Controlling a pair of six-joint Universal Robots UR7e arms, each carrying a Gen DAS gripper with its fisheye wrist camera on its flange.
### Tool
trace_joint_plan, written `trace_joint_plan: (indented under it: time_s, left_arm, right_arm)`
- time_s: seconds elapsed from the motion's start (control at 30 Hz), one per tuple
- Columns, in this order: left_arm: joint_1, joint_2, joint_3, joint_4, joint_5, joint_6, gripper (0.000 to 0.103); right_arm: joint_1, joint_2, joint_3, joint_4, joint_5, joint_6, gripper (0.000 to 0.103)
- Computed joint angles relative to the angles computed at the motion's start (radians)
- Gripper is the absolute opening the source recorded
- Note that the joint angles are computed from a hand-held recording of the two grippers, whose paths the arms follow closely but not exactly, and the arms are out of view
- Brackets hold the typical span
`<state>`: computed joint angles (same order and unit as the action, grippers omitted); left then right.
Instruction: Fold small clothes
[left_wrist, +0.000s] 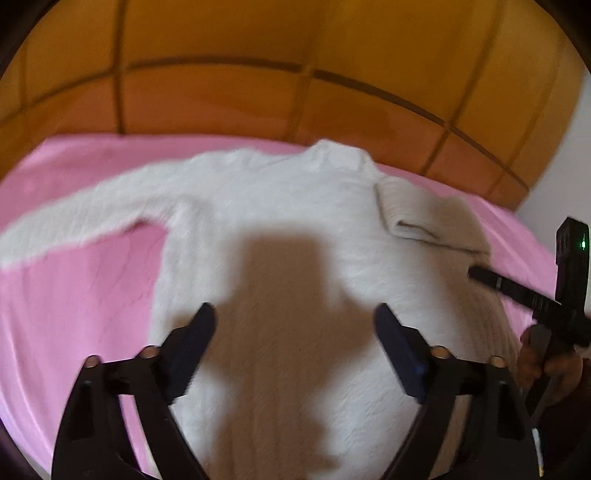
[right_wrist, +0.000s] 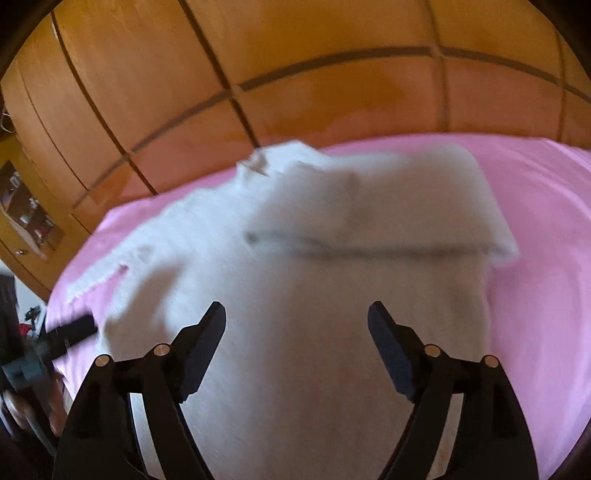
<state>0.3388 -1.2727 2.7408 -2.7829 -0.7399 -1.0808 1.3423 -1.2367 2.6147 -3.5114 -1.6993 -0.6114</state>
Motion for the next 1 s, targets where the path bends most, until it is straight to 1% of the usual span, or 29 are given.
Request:
trace_joint_plan:
  time_s: [0.03,0.07,0.1,0.13,0.17,0.2,0.3,0.4,0.53,0.7,0.73,0.77,0.8,0.83,0.87,0.97,1.0]
  left_arm:
    - [0.007,0.028,-0.017,-0.024,0.004,0.057,0.075]
    - [0.020,0.072,-0.041,-0.070,-0.001,0.142,0.064]
    - [0.033,0.110,-0.071,-0.089,-0.005,0.208,0.062]
    - [0.042,0.146,-0.095,-0.109,-0.001,0.255,0.059]
    - [0.056,0.197,-0.121,-0.171,-0.002,0.337,0.052]
    - [0.065,0.235,-0.139,-0.214,-0.002,0.398,0.050]
    - [0.089,0.342,-0.210,-0.261,0.031,0.528,0.049]
    - [0.135,0.432,-0.296,-0.289,0.037,0.641,0.049]
    - [0.190,0.520,-0.403,-0.295,0.040,0.759,0.049]
    - [0.243,0.614,-0.524,-0.282,0.051,0.852,0.049]
    - [0.257,0.628,-0.545,-0.276,0.049,0.858,0.046]
    - [0.268,0.633,-0.555,-0.278,0.045,0.847,0.022]
    - [0.280,0.631,-0.562,-0.291,0.037,0.832,0.012]
    - [0.288,0.619,-0.554,-0.317,0.017,0.814,0.007]
    - [0.307,0.592,-0.534,-0.375,-0.029,0.787,0.006]
    - [0.351,0.517,-0.482,-0.476,-0.109,0.704,0.004]
    - [0.381,0.476,-0.453,-0.523,-0.166,0.665,0.004]
  right_arm:
    - [-0.017,0.006,0.019,-0.035,-0.004,-0.016,0.084]
    - [-0.034,0.025,0.039,-0.084,-0.009,-0.035,0.088]
    - [-0.051,0.047,0.055,-0.131,-0.011,-0.052,0.092]
    - [-0.076,0.071,0.075,-0.187,0.004,-0.074,0.092]
    - [-0.093,0.095,0.087,-0.241,0.021,-0.089,0.093]
    - [-0.118,0.118,0.108,-0.311,0.053,-0.112,0.093]
    - [-0.148,0.133,0.128,-0.361,0.103,-0.133,0.097]
    - [-0.163,0.137,0.128,-0.359,0.132,-0.142,0.101]
    - [-0.197,0.119,0.134,-0.338,0.186,-0.145,0.101]
    - [-0.223,0.095,0.136,-0.303,0.232,-0.145,0.101]
    - [-0.224,0.094,0.136,-0.301,0.235,-0.145,0.101]
    - [-0.225,0.094,0.136,-0.301,0.237,-0.146,0.101]
    - [-0.228,0.092,0.139,-0.301,0.241,-0.149,0.101]
    - [-0.233,0.091,0.141,-0.301,0.245,-0.153,0.101]
    - [-0.234,0.090,0.141,-0.299,0.246,-0.153,0.101]
    - [-0.231,0.089,0.140,-0.297,0.243,-0.151,0.101]
    - [-0.229,0.089,0.140,-0.297,0.241,-0.150,0.101]
